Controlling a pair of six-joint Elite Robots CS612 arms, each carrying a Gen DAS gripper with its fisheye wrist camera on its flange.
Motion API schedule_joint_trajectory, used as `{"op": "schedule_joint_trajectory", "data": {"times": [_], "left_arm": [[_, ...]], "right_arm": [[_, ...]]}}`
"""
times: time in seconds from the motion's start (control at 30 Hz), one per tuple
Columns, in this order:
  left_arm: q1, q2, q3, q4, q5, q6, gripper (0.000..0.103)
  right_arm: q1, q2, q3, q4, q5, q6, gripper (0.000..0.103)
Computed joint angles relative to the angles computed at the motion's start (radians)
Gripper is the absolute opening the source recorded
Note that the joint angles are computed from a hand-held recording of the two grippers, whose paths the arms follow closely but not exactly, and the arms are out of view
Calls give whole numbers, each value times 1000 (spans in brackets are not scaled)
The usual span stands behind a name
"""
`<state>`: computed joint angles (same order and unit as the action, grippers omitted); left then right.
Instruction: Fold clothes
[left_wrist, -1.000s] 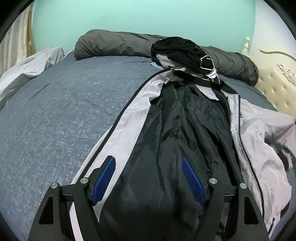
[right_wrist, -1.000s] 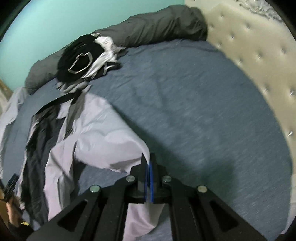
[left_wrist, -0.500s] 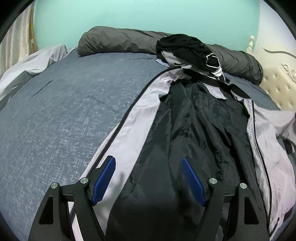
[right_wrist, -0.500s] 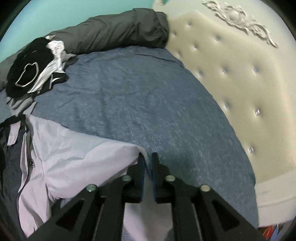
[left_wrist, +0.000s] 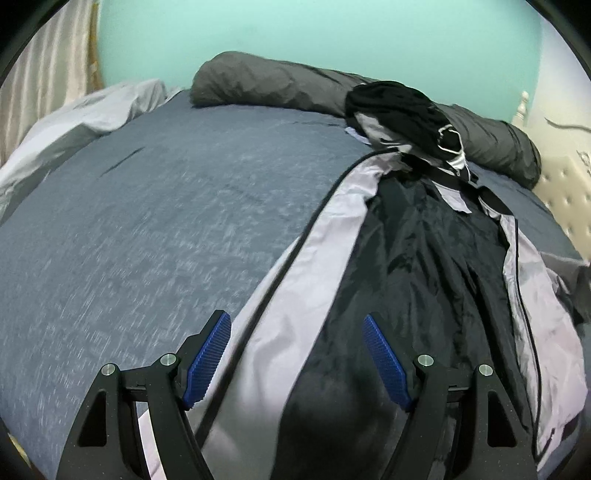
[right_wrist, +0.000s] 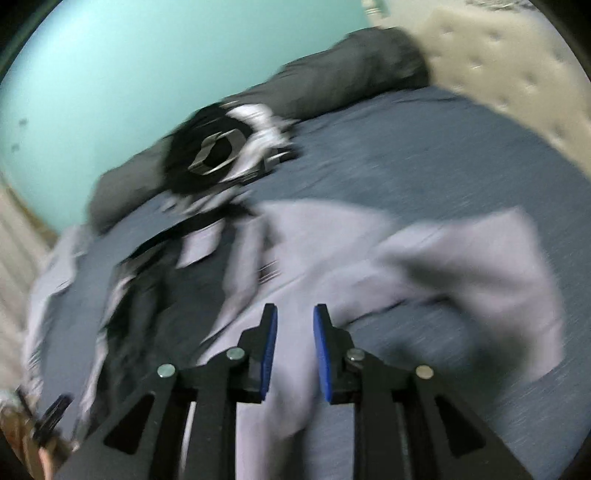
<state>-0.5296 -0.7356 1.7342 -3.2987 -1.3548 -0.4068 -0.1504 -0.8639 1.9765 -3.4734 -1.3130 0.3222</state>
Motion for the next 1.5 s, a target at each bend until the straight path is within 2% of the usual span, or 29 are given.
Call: {"op": "schedule_joint_trajectory", "data": {"times": [0.1,0.27,0.4,0.7,0.87,0.97,1.03,1.17,1.23,1.37,1.43,1.5], "left_arm": [[12,-22,30,34,-2,-6,78],[30,-62,74,95,14,17,78],[46,-80,81,161,-21,39,78],[41,-81,79,215,-104,69,77],[33,-61,57,256,-110,74,71],[36,-51,45,273,-133,69,62],[41,-45,37,283,-153,56,50],[51,-40,36,280,-187,35,40],[49,-45,43,270,-188,45,29],[39,-65,64,242,-179,65,22],[32,-74,71,235,-182,85,12],[28,-80,71,231,-197,97,7]], "right_arm": [[34,17,20,-62,75,32,25],[81,36,46,-154,122,68,25],[101,63,61,-225,152,87,26],[101,104,77,-325,200,92,26],[97,117,76,-342,215,88,26],[97,121,76,-347,204,84,26],[94,124,76,-358,209,92,26],[89,128,77,-374,211,104,26],[88,128,78,-377,210,107,26],[87,130,78,-380,204,114,26],[87,131,78,-381,203,117,26],[86,131,79,-385,204,120,26]]}}
